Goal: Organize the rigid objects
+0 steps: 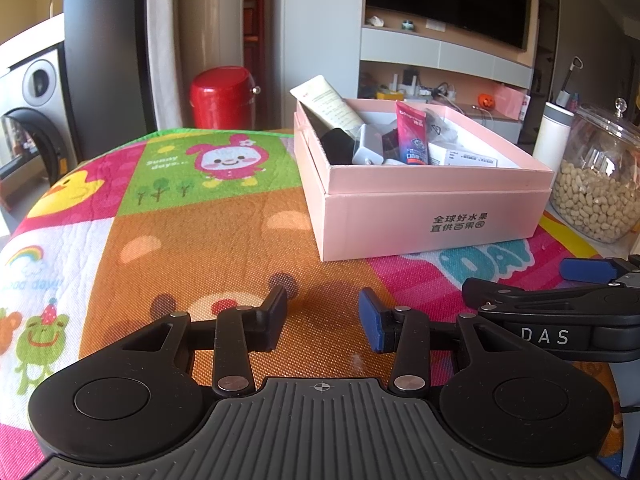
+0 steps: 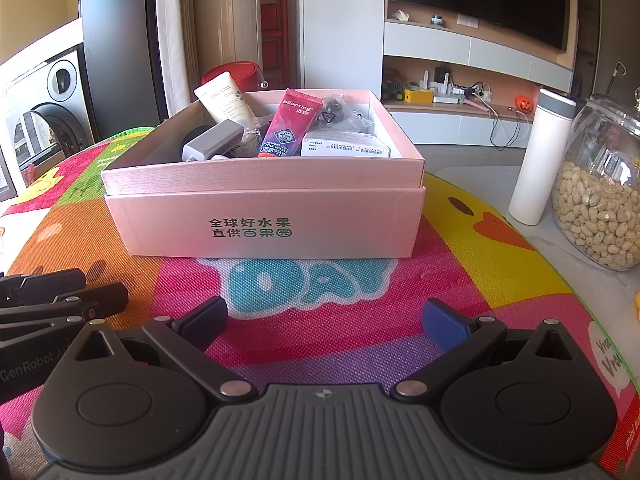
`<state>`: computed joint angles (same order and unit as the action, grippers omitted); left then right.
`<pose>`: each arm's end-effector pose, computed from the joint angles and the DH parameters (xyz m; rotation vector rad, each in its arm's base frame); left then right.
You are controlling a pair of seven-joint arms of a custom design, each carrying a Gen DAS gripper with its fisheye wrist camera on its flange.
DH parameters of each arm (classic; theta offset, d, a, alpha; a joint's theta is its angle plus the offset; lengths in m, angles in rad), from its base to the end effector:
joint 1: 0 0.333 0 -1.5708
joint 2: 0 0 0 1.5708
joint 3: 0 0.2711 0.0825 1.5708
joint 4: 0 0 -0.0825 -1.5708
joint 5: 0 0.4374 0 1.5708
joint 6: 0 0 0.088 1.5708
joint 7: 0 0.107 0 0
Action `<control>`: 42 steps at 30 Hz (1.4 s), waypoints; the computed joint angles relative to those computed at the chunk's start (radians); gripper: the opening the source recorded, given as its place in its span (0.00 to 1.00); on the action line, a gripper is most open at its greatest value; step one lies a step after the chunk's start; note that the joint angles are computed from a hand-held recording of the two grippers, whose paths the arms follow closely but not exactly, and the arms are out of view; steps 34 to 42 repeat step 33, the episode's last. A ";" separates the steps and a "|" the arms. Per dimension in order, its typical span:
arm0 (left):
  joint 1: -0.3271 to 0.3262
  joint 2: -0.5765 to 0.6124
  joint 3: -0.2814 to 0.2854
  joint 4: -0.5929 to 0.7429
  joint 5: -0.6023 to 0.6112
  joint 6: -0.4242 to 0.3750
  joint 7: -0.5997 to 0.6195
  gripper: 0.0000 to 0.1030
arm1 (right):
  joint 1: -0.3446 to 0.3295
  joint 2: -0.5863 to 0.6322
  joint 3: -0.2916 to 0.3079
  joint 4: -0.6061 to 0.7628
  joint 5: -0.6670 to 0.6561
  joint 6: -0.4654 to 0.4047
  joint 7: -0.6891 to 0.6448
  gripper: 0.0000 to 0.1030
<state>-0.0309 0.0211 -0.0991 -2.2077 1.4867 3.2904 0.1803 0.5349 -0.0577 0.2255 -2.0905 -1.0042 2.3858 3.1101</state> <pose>0.5454 -0.1746 0.3505 -1.4364 1.9444 -0.9934 0.4516 0.4200 0.4204 -1.6014 1.8302 -0.8365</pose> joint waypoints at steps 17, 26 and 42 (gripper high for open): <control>0.003 -0.001 -0.005 0.003 0.027 -0.003 -0.027 0.44 | 0.001 0.000 0.000 0.001 0.000 0.000 0.000 1.00; 0.004 -0.001 -0.004 0.003 0.027 -0.001 -0.027 0.44 | 0.001 0.000 0.000 0.001 0.001 -0.001 -0.001 1.00; 0.004 -0.001 -0.005 0.005 0.039 -0.002 -0.039 0.44 | 0.001 0.000 -0.001 0.001 0.001 -0.001 0.000 1.00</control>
